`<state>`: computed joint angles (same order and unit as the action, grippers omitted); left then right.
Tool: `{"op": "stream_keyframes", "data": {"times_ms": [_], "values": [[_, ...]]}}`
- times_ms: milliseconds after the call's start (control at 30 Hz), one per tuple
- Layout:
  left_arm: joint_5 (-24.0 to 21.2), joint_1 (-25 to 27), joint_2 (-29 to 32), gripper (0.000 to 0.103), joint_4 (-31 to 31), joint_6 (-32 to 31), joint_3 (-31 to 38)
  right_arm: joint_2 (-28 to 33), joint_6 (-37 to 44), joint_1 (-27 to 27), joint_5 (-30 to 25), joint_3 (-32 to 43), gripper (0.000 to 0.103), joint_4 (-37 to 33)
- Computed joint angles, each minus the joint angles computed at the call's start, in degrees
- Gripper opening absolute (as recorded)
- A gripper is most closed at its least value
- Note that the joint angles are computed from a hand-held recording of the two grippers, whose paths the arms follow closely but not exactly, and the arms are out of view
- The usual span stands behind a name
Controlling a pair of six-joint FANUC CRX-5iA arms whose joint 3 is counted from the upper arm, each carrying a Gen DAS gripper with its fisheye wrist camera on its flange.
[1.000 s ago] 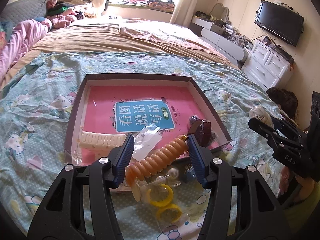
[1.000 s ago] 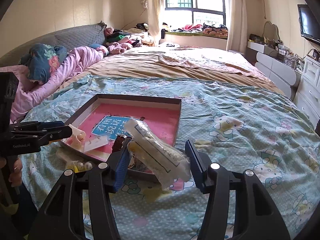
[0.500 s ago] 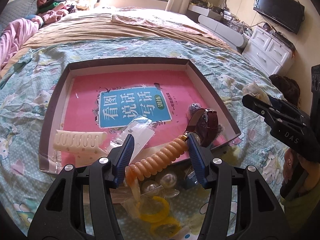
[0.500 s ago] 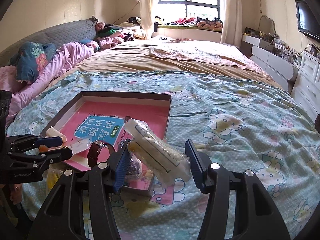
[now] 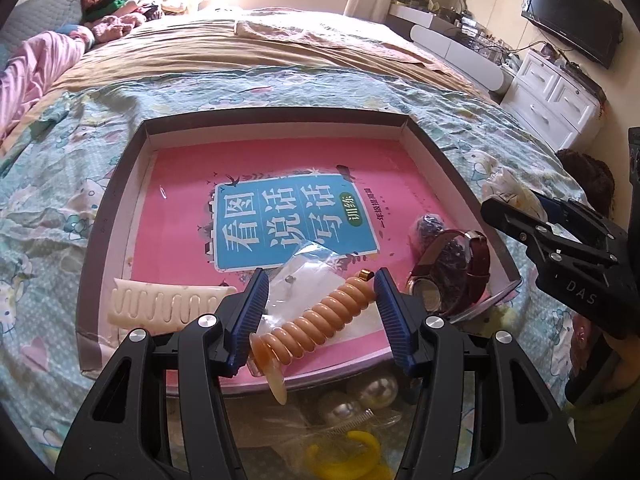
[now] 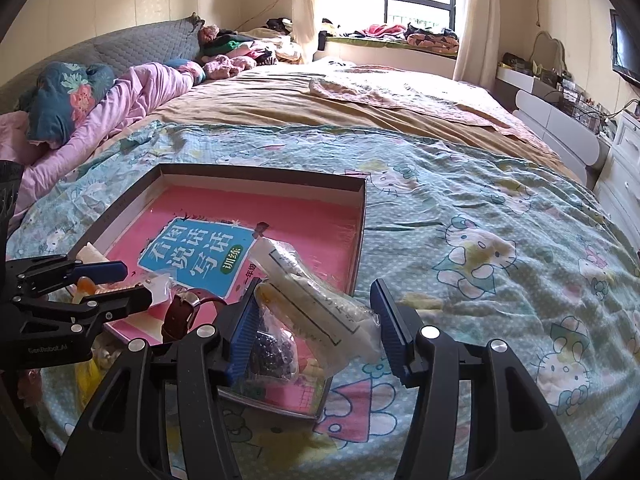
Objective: Organize jewelry
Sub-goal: 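Lower the spiral hair tie into the tray with the left tool while the right tool places the bagged tube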
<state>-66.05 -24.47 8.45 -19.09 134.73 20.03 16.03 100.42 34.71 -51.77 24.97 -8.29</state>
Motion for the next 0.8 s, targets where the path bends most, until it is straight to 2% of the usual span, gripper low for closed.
{"op": "stream_keyframes", "data": {"times_ms": [333, 800], "values": [[-0.43, 1.11, -0.82, 0.047, -1.93, 2.16, -1.29, 2.96, -0.28, 1.51, -0.06, 2.38, 0.053, 1.89], [-0.63, 1.25, -1.55, 0.047, -2.39, 3.23, -2.06, 5.60, -0.56, 0.84, -4.66, 6.82, 0.058, -1.46]]}}
